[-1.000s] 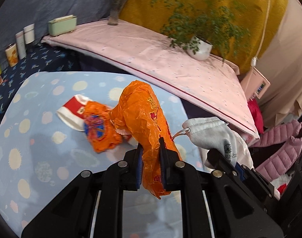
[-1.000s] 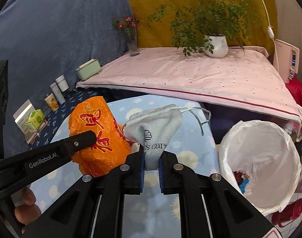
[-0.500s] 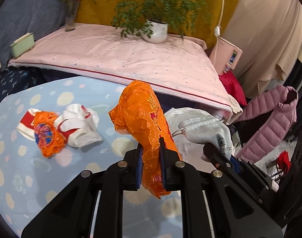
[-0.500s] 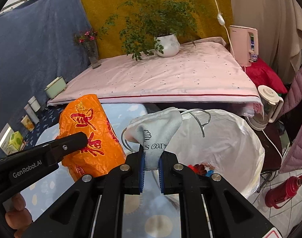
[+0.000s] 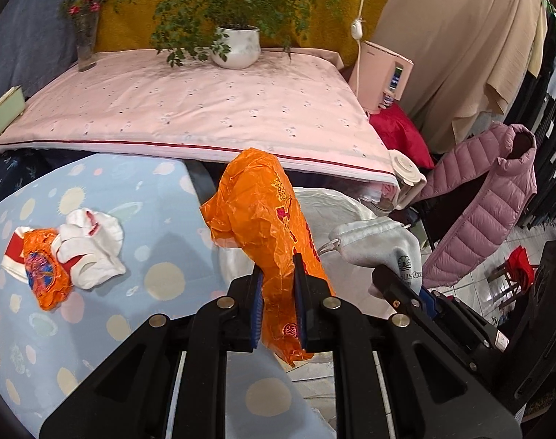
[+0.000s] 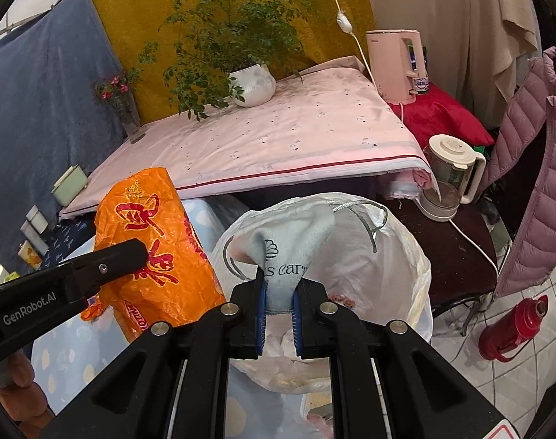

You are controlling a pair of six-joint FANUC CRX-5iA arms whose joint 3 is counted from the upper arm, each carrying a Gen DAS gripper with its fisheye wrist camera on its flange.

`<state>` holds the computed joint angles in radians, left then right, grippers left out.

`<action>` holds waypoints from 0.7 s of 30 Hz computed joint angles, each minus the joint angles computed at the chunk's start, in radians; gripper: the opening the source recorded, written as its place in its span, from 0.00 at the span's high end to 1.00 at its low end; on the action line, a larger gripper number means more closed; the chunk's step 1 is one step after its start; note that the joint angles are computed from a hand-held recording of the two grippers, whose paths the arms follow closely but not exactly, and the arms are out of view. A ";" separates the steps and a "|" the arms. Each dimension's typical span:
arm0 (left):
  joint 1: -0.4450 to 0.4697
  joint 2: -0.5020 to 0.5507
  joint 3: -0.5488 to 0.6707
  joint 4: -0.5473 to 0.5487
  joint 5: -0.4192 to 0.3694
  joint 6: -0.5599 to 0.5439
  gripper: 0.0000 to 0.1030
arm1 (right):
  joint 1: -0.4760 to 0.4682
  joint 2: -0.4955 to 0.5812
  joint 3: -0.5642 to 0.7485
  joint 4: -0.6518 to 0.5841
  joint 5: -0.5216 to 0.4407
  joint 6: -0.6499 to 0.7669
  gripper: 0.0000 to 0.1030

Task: Collect trash
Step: 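Lift both items and carry them over the white bin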

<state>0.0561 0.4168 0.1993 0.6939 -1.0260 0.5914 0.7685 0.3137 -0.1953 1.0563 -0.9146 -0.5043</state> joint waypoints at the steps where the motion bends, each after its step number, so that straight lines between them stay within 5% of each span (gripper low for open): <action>1: -0.006 0.002 0.001 0.000 -0.003 -0.003 0.86 | -0.002 -0.003 -0.006 -0.001 -0.001 -0.004 0.90; 16: -0.050 0.028 0.017 -0.003 -0.012 -0.005 0.83 | -0.026 -0.022 -0.048 -0.035 0.002 -0.032 0.89; 21: -0.055 0.022 0.002 0.003 0.022 0.012 0.53 | -0.028 -0.014 -0.039 -0.054 -0.005 -0.025 0.80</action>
<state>0.0015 0.4391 0.2017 0.6974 -1.0038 0.6031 0.7404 0.2994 -0.2339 1.0027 -0.9194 -0.5289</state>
